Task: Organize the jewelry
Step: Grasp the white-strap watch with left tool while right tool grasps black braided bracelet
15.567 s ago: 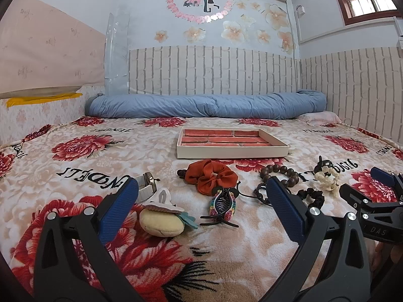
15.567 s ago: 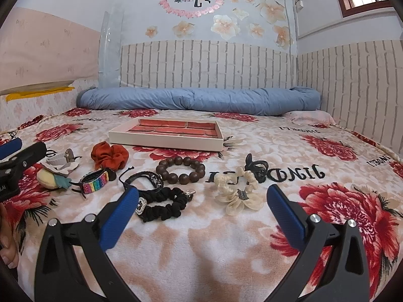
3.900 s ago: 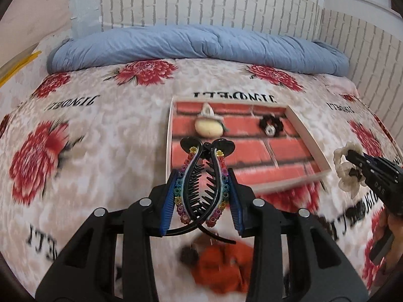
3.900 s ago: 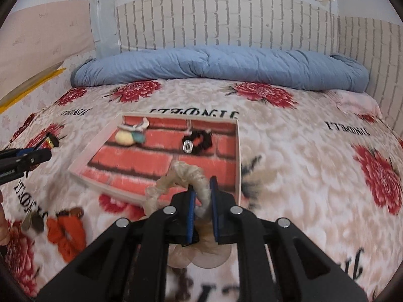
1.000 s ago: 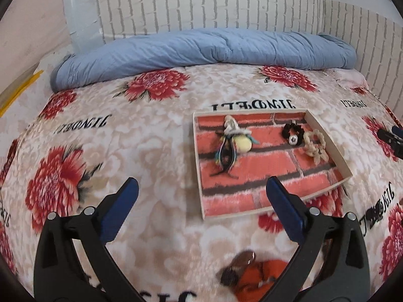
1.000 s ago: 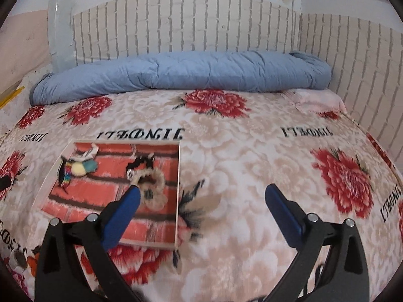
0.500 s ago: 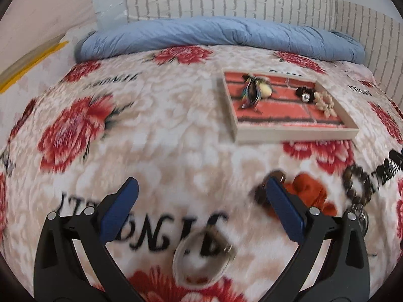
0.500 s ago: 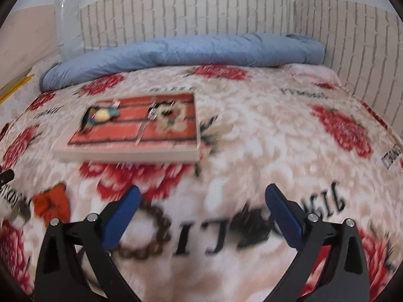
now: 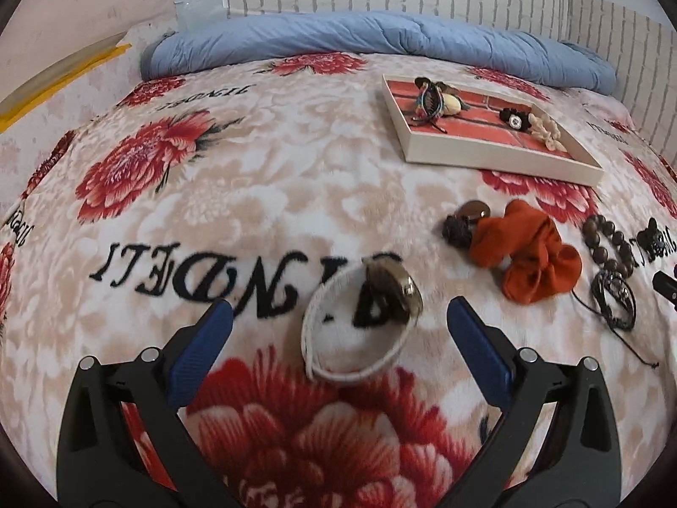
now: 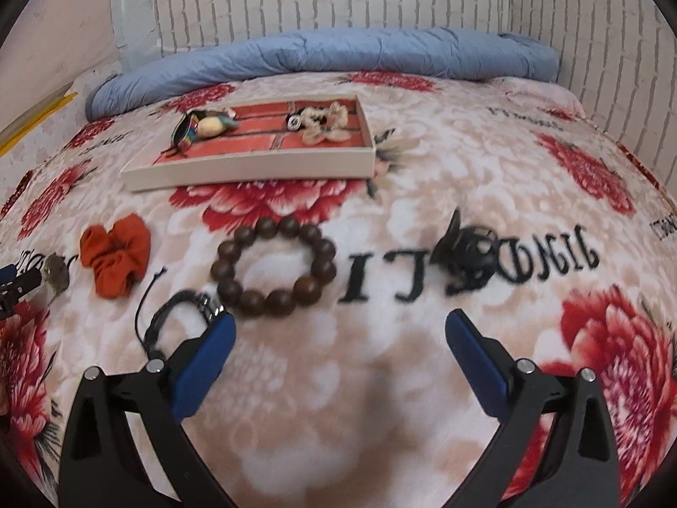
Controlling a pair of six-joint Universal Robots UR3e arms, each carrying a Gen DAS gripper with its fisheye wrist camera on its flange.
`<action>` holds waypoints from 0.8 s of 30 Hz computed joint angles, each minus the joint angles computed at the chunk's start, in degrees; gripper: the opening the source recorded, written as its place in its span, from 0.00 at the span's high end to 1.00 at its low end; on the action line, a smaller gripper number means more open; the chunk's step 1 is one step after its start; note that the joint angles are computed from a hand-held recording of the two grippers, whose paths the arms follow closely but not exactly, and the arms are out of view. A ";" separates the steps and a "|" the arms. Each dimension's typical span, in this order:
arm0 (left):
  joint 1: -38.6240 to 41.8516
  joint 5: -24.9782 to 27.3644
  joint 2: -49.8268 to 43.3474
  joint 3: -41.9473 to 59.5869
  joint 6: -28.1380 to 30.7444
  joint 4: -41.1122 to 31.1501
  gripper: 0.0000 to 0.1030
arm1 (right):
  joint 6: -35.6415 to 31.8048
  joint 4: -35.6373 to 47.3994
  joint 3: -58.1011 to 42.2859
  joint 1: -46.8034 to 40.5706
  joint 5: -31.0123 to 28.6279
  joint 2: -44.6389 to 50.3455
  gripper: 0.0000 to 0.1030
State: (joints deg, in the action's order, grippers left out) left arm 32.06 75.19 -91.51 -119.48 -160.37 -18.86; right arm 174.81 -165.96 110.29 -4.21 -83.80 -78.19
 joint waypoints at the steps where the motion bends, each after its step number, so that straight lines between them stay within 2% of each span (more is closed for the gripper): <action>1: -0.10 0.37 0.13 -0.78 0.25 0.76 0.05 | 0.08 -0.24 0.43 0.25 -0.12 0.06 0.06; 8: -0.36 1.29 0.55 -4.44 0.93 4.62 0.05 | 0.44 -1.86 0.82 3.38 -3.39 0.92 0.06; 12: 0.35 -0.25 0.48 -4.15 1.49 3.55 0.05 | 0.00 -0.95 -0.54 5.09 -4.50 1.71 0.06; 21: -0.27 0.75 -3.69 0.85 0.72 -0.04 0.05 | -0.70 1.00 -3.31 7.87 -5.36 3.85 0.07; 23: -0.59 1.04 -4.53 1.85 0.92 -0.67 0.05 | -0.58 1.58 -3.91 8.11 -5.10 4.34 0.12; 24: -0.72 1.13 -4.88 2.25 1.02 -0.81 0.05 | -0.52 2.06 -4.48 8.25 -5.16 4.83 0.19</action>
State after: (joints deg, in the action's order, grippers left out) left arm 31.34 76.32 -96.40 -117.23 -159.35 -19.67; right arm 174.29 -163.90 105.81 4.04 -88.95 -73.36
